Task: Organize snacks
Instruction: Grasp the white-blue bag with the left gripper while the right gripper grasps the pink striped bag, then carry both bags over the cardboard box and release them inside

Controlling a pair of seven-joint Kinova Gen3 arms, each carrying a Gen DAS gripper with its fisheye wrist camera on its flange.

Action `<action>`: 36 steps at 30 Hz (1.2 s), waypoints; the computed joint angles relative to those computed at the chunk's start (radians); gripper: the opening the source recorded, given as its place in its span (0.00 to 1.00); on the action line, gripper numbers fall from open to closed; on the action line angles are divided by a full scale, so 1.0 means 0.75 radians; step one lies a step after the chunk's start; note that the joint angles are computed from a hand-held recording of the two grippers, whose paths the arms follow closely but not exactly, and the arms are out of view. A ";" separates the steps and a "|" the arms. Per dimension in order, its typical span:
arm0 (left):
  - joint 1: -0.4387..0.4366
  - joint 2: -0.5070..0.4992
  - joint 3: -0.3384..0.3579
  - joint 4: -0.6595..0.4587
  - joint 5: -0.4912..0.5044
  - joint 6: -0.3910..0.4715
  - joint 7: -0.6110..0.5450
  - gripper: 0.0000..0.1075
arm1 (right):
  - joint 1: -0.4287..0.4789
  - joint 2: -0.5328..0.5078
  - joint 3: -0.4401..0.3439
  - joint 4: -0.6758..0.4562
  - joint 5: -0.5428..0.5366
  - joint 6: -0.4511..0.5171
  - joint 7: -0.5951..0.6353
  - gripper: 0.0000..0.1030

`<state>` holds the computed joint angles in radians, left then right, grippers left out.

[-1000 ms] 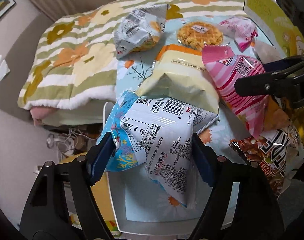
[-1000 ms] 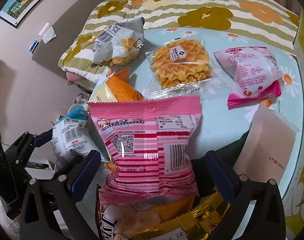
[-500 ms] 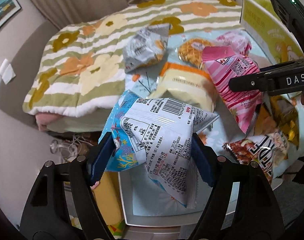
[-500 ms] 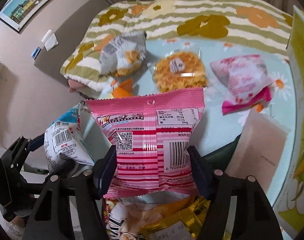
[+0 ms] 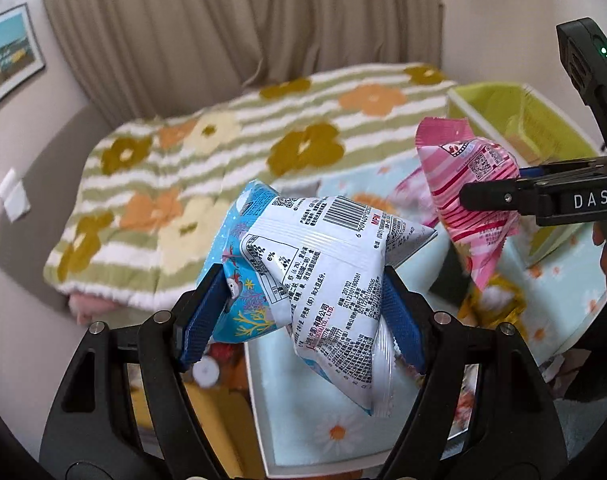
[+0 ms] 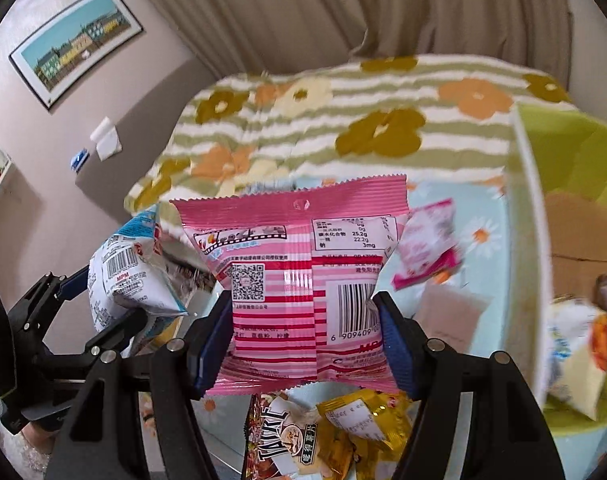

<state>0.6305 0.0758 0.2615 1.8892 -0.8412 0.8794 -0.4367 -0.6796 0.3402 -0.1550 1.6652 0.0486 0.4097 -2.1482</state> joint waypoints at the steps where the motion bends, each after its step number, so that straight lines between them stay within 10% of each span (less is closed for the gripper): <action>1: 0.004 0.003 0.004 -0.019 -0.018 -0.004 -0.008 0.68 | -0.024 -0.030 0.032 0.016 0.025 -0.005 -0.035 0.62; 12: 0.252 0.234 -0.099 -0.436 -0.122 0.122 -0.062 0.68 | -0.086 -0.305 0.336 0.208 -0.037 -0.040 0.082 0.62; 16: 0.380 0.385 -0.223 -0.683 -0.042 0.164 -0.123 0.68 | 0.136 -0.366 0.266 0.243 -0.165 -0.010 0.299 0.62; 27: 0.356 0.831 -0.114 -1.362 0.105 0.236 -0.353 0.68 | 0.808 -0.363 -0.018 0.213 -0.571 0.093 0.895 0.62; 36: 0.335 1.153 -0.024 -1.918 0.217 0.469 -0.677 0.68 | 0.874 -0.265 0.083 0.210 -0.904 0.137 1.238 0.62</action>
